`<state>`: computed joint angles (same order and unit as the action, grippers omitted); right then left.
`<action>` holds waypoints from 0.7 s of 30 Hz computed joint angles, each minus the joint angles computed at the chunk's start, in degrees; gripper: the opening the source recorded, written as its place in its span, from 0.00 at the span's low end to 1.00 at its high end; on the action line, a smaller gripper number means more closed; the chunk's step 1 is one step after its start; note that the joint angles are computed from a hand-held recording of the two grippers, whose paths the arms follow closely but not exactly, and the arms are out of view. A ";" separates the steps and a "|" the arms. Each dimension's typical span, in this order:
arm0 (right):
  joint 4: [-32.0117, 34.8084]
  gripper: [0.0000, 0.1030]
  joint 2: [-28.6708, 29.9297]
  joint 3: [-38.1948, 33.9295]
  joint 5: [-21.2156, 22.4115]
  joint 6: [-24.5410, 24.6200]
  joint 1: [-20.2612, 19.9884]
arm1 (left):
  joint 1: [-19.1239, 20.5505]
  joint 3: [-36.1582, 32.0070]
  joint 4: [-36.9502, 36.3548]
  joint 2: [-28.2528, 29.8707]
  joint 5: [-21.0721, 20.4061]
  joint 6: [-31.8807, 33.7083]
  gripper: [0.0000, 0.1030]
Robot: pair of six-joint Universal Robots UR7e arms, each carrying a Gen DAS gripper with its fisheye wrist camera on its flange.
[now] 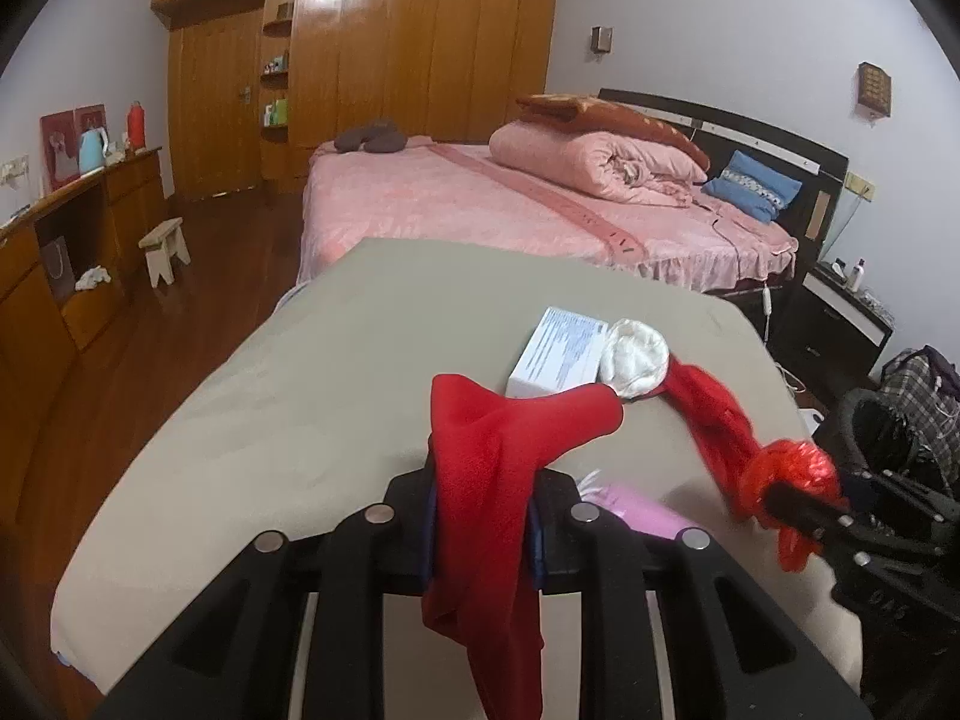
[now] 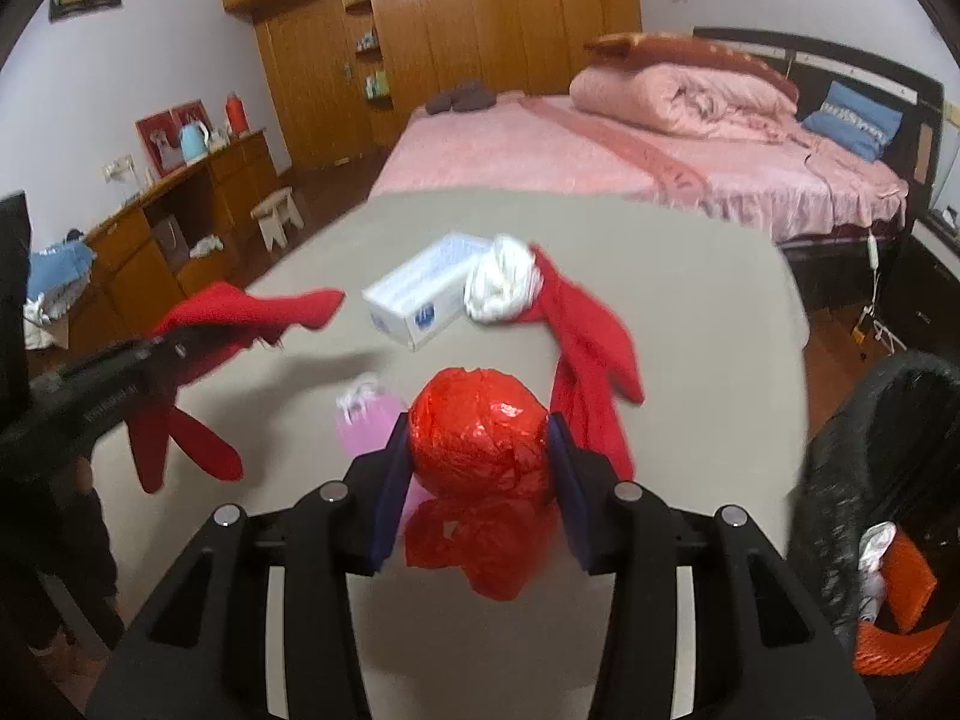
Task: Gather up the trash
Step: 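Grasp the red plastic bag with the right tool while the left tool holds the red glove, then carry the red glove and red bag over the bin and open both tools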
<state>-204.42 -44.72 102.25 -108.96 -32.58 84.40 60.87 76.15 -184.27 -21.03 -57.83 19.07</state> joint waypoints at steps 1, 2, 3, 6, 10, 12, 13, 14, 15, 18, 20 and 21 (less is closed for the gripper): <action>-0.32 0.42 -0.31 0.19 0.15 -0.07 0.06 | -0.26 0.10 -0.31 -0.11 -0.15 0.19 0.22; -0.93 0.42 -1.08 0.82 0.69 0.13 0.17 | -0.52 0.14 -0.61 -0.19 -0.30 0.42 0.22; -1.26 0.42 -1.36 1.08 0.79 0.36 0.26 | -0.78 0.21 -0.86 -0.24 -0.41 0.54 0.22; -2.74 0.42 -2.53 1.86 0.67 0.39 0.65 | -1.54 0.29 -1.30 -0.46 -0.93 0.59 0.22; -5.45 0.42 -4.17 3.26 0.55 0.12 0.91 | -2.68 0.79 -2.19 -0.76 -1.70 1.00 0.22; -6.22 0.42 -5.01 3.86 0.73 0.29 0.79 | -3.29 0.74 -2.18 -0.70 -1.90 0.99 0.22; -6.76 0.42 -5.37 4.22 0.78 0.34 0.71 | -3.67 0.76 -2.14 -0.71 -2.28 0.95 0.22; -7.59 0.42 -5.92 4.65 0.72 0.30 0.68 | -3.94 0.70 -2.16 -0.64 -2.41 1.04 0.22; -7.89 0.42 -6.23 4.78 0.66 0.27 0.66 | -4.22 0.63 -2.19 -0.52 -2.48 1.10 0.22; -9.66 0.42 -7.60 5.82 0.68 0.20 0.38 | -5.17 0.37 -1.84 -0.25 -3.52 1.11 0.22; -10.58 0.42 -8.56 6.50 0.53 0.42 0.12 | -5.68 0.44 -1.90 -0.11 -4.39 1.27 0.22; -10.80 0.42 -8.89 6.62 0.43 0.50 0.04 | -5.93 0.53 -1.95 -0.04 -4.75 1.33 0.22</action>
